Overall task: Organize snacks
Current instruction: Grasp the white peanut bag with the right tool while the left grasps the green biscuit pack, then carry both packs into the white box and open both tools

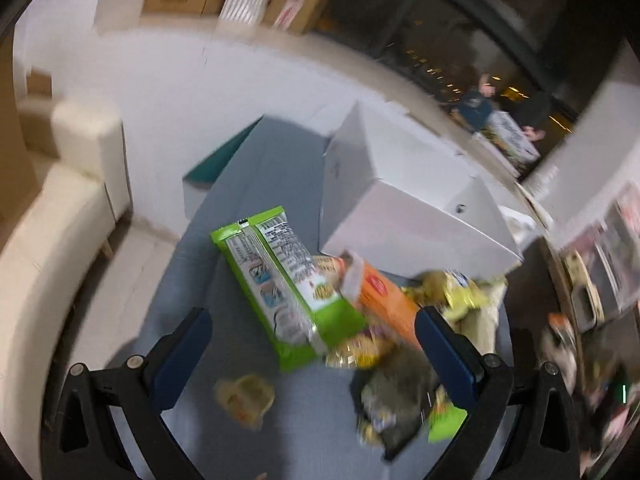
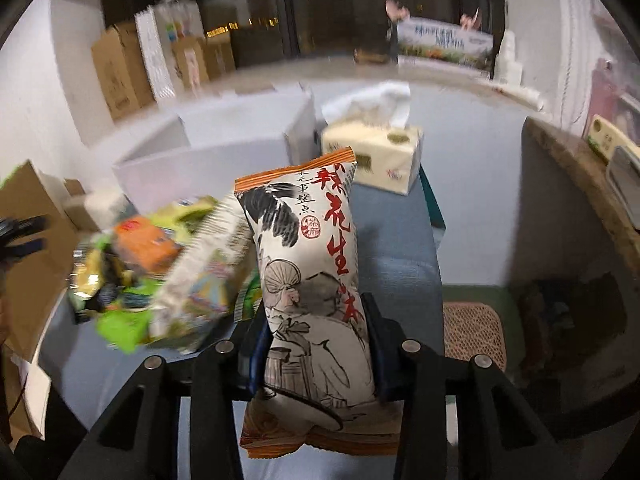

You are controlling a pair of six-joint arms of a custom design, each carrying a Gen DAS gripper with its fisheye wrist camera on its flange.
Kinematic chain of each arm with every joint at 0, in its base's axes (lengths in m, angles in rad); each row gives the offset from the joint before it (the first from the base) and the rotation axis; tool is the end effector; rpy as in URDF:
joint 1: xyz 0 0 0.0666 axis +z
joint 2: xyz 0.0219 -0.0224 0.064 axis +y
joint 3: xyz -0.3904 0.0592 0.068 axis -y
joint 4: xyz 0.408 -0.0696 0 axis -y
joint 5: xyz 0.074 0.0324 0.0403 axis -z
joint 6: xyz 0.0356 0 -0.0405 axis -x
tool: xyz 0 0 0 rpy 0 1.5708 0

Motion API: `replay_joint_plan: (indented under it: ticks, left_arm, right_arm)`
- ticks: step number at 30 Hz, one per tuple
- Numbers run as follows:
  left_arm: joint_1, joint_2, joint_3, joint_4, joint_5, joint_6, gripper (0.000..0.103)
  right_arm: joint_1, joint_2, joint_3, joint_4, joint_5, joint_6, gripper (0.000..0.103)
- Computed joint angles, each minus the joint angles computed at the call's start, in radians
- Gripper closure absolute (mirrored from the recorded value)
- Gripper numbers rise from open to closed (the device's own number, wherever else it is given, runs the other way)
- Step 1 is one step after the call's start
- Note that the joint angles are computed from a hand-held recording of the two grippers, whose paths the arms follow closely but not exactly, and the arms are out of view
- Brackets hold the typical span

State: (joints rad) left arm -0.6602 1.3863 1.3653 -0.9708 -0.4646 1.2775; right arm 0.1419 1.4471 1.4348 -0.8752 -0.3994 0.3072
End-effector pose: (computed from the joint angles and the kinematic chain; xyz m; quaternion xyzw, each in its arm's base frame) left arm 0.3909 -0.2838 0.4296 -0.3459 0.8686 -0.1040 0.3392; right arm 0.5094 0.0863 0.4384 -0.2704 0.8855 0.1592 0.3427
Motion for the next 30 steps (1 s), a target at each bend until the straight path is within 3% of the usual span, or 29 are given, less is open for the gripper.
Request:
replay_joint_plan:
  ticks: [3,5,8,13,15,16,17,20,27,30]
  left_arm:
    - [0.080,0.059,0.028,-0.026,0.081,0.042,0.000]
    - [0.118,0.098,0.054,-0.063,0.122,0.071,0.000]
    - [0.168,0.123,0.052,-0.063,0.171,0.148,0.000]
    - [0.200,0.173,0.081,-0.088,0.252,0.147,0.002]
    - [0.201,0.193,0.094,-0.114,0.265,0.145,0.018]
    - [0.198,0.196,0.096,-0.117,0.254,0.144,0.017]
    - [0.195,0.193,0.094,-0.110,0.244,0.135,0.030]
    - [0.191,0.174,0.063,-0.050,0.245,0.097,0.033]
    - [0.141,0.122,0.036,-0.010,0.123,0.002,0.034]
    - [0.107,0.102,0.049,-0.015,0.034,-0.082,0.034]
  right_arm:
    - [-0.028,-0.067,-0.060,0.022,-0.094,-0.039,0.059]
    - [-0.020,-0.103,-0.079,0.026,-0.102,-0.067,0.059]
    - [-0.002,-0.131,-0.106,0.055,-0.079,-0.070,0.059]
    - [0.007,-0.160,-0.133,0.053,-0.119,-0.062,0.059]
    - [0.018,-0.166,-0.140,0.053,-0.109,-0.053,0.059]
    - [0.022,-0.161,-0.137,0.047,-0.117,-0.059,0.059]
    - [0.025,-0.161,-0.141,0.048,-0.124,-0.064,0.059]
    - [0.043,-0.159,-0.146,0.048,-0.116,-0.075,0.059]
    - [0.076,-0.164,-0.154,0.035,-0.108,-0.076,0.059]
    - [0.087,-0.163,-0.151,0.034,-0.095,-0.083,0.059]
